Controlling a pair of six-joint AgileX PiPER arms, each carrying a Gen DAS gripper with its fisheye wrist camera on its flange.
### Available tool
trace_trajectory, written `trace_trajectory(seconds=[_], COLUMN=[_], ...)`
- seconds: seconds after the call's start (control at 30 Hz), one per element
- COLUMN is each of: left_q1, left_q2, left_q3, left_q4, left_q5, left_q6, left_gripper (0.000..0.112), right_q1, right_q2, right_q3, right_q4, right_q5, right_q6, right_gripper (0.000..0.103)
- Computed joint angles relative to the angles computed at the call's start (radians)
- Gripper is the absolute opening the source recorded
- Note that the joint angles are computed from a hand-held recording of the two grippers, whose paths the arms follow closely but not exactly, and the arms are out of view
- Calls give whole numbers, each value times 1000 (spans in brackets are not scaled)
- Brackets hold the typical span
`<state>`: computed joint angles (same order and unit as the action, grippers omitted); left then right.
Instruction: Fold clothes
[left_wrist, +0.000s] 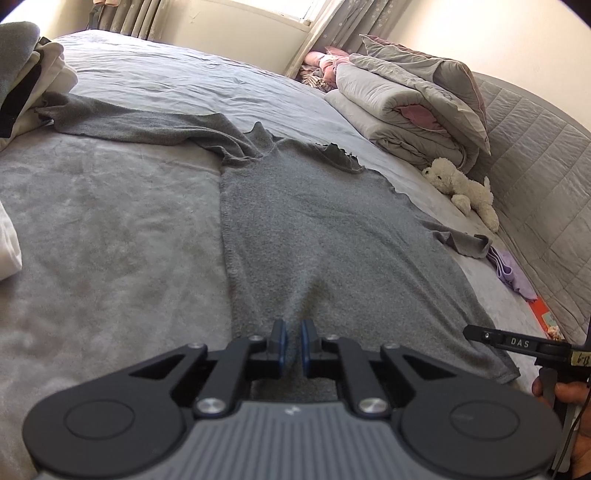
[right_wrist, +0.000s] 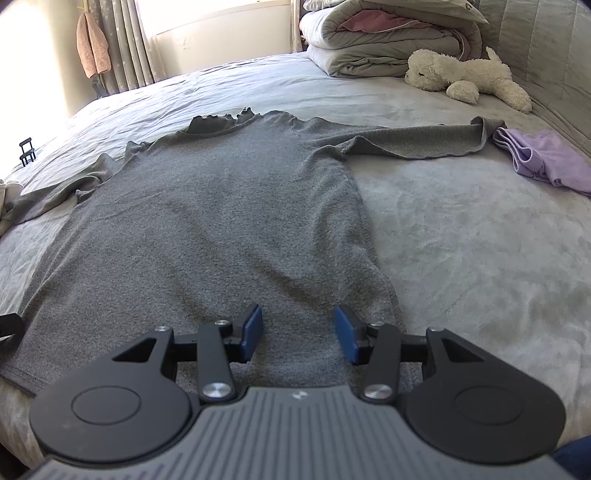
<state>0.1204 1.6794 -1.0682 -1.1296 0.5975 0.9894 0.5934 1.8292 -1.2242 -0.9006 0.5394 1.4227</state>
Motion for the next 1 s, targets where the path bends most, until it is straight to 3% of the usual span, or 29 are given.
trace_trajectory(seconds=[0.2,0.3,0.37,0.43,0.57,0.7,0.87,1.0], left_q1=[4,13,16,11,11,28,65,76], left_q2=[19,27,26,19,14,14,2,-23], left_q3=[-20,-30,-27,-19,-12,-14,-6,29], left_q4=[43,42,23,14,7,9,7,4], left_q5=[24,52,67,66,60,72,111,113], left_q6=[-70,-81,-65,-44,-39,-67,-113,-105], left_gripper=[9,19,33,36,37,36,36,36], right_q1=[-1,-11,-27,-52,-84,-31,-25,21], right_q2=[-5,-14,-35,-56,-93,-107,-191,-212], right_q3=[9,20,43,68,112,125,225,242], right_q4=[-37,-47,-53,-44,-40,-131,-132,-92], right_q5=[12,16,1,-18,-70,66,25,37], right_q6=[56,87,131,173,219,362,482,441], right_gripper=[48,48,48,48,46,49,49,49])
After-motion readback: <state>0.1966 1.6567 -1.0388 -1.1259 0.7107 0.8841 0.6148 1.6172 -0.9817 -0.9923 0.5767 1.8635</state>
